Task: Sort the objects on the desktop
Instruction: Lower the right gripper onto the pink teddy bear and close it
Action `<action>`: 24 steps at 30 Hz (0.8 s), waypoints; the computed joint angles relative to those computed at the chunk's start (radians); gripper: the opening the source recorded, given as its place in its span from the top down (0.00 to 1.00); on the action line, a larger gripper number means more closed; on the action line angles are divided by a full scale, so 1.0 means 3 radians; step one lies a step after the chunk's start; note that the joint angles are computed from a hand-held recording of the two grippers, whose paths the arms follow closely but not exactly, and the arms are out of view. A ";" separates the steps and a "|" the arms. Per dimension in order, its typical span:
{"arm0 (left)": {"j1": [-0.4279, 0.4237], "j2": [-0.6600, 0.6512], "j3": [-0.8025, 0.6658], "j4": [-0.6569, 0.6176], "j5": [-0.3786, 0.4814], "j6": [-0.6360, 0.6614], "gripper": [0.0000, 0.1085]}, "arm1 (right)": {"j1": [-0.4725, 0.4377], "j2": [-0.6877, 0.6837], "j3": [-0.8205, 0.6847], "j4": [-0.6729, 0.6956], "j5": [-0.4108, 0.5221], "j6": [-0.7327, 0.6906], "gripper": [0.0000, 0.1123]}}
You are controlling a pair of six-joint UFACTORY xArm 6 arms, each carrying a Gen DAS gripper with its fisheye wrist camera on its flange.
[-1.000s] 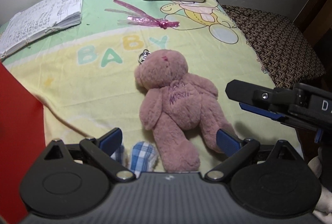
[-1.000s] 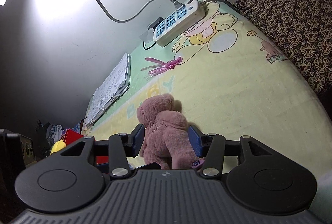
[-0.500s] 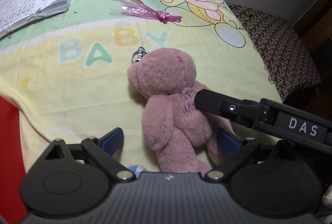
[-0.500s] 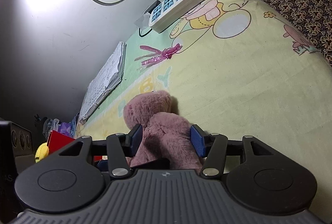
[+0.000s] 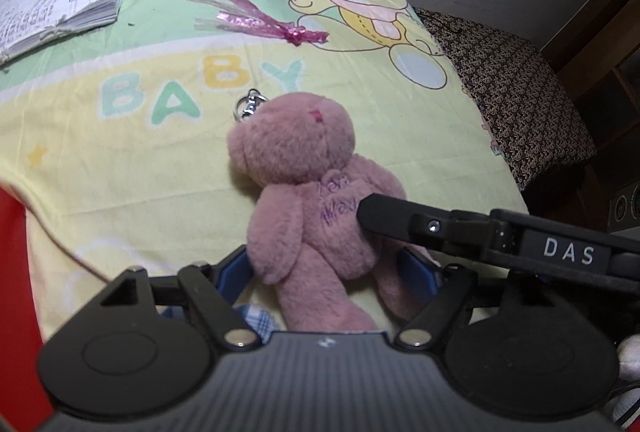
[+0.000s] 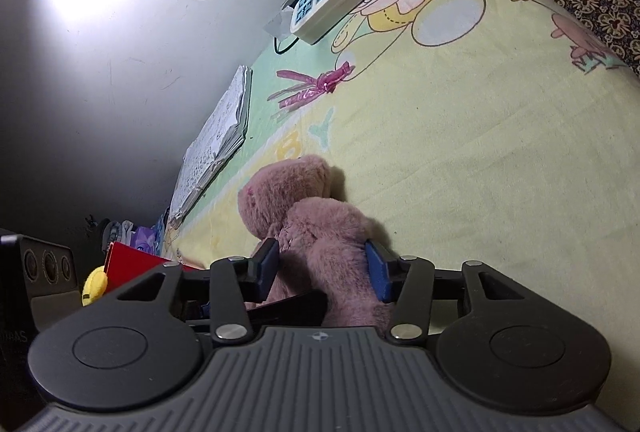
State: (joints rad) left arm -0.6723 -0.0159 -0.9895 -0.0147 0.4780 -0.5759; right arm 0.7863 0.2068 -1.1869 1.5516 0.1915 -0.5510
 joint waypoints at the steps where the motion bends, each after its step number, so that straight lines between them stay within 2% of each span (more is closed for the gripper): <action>1: -0.0013 -0.0014 0.0007 0.0024 0.0004 -0.0014 0.26 | -0.0003 -0.0033 0.0033 -0.0023 0.0028 0.0016 0.57; 7: -0.0080 -0.0073 0.0019 0.0161 0.0060 -0.0080 0.27 | -0.0024 -0.0151 0.0145 -0.0253 0.0165 0.0239 0.64; 13: -0.0204 -0.0217 0.0200 -0.0001 0.0004 0.0007 0.26 | -0.0016 -0.0385 0.0392 -0.0390 0.0245 0.0414 0.64; 18: -0.0246 -0.0266 0.0354 0.0023 -0.0069 -0.0069 0.16 | -0.0017 -0.0606 0.0633 -0.0484 0.0374 0.0418 0.64; 20: -0.0233 -0.0256 0.0366 -0.0026 -0.0108 -0.0037 0.16 | 0.0011 -0.0617 0.0652 -0.0367 0.0324 0.0342 0.62; 22: -0.0240 -0.0237 0.0351 0.0064 -0.0112 -0.0077 0.16 | 0.0028 -0.0561 0.0597 -0.0184 0.0310 0.0198 0.54; 24: -0.0260 -0.0223 0.0344 0.0201 -0.0120 -0.0152 0.16 | 0.0044 -0.0481 0.0530 -0.0129 0.0297 0.0180 0.51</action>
State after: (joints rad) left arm -0.7502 -0.0827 -0.8862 0.0455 0.4418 -0.6214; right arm 0.7997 0.0625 -1.0279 1.5128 0.2807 -0.4969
